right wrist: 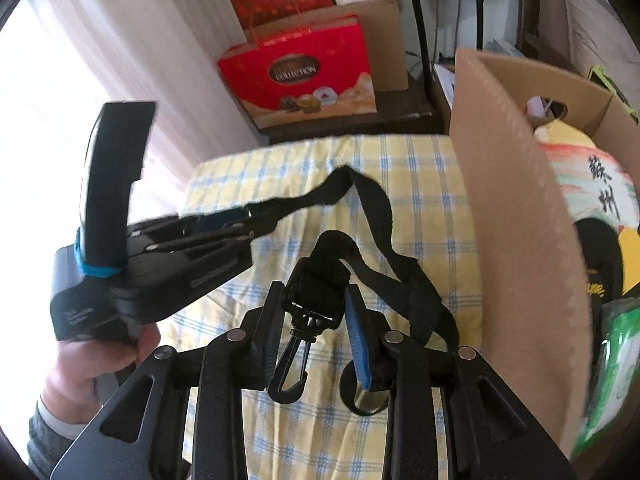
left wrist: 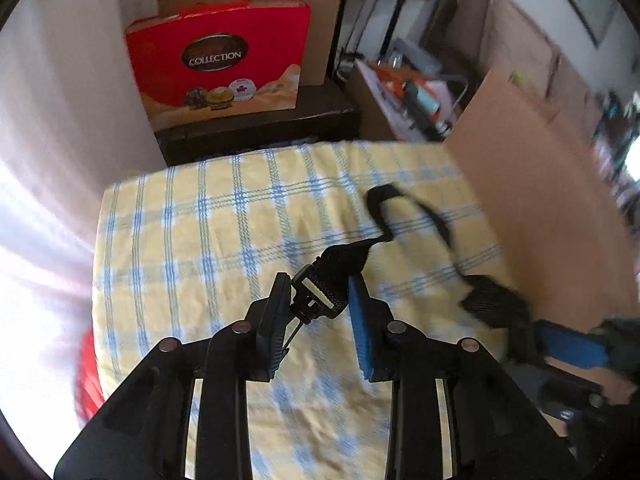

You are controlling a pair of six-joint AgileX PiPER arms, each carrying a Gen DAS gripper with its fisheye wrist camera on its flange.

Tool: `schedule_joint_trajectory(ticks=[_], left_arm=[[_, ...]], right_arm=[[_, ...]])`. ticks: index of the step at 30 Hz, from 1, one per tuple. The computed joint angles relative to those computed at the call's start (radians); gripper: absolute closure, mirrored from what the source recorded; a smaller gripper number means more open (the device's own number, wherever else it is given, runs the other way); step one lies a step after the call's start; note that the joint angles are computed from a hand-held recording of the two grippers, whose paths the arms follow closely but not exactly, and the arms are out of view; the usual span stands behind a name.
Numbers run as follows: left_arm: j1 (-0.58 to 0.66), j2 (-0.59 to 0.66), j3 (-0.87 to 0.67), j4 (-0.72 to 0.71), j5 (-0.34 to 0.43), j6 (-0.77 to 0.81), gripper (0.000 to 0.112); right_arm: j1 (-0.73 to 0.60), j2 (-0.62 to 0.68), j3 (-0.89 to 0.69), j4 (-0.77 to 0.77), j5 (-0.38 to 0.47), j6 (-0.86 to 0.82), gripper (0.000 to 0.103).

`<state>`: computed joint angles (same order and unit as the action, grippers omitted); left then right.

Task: Organize objects
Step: 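Lift the strap with the right gripper and carry it over the box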

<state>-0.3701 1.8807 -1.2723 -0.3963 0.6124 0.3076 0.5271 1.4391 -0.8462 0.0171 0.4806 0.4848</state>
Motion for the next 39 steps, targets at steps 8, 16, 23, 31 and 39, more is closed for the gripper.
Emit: schedule_joint_trajectory(ticks=[8, 16, 23, 31, 39], left_arm=[[0.035, -0.231, 0.052, -0.243, 0.146, 0.135, 0.085], [-0.002, -0.339, -0.087, -0.286, 0.302, 0.043, 0.085], [-0.118, -0.339, -0.318, -0.18, 0.386, -0.149, 0.085], [-0.26, -0.25, -0.707, -0.015, 0.525, -0.341, 0.085], [-0.425, -0.137, -0.94, 0.121, 0.592, -0.493, 0.085]], right_arm=[[-0.027, -0.163, -0.043, 0.0, 0.09, -0.028, 0.073], [-0.022, -0.313, -0.17, -0.099, 0.26, 0.007, 0.073], [-0.052, -0.386, -0.336, -0.152, 0.421, -0.025, 0.073], [-0.134, -0.424, -0.583, -0.154, 0.604, -0.123, 0.073], [-0.438, -0.454, -0.669, 0.049, 0.721, -0.365, 0.073]])
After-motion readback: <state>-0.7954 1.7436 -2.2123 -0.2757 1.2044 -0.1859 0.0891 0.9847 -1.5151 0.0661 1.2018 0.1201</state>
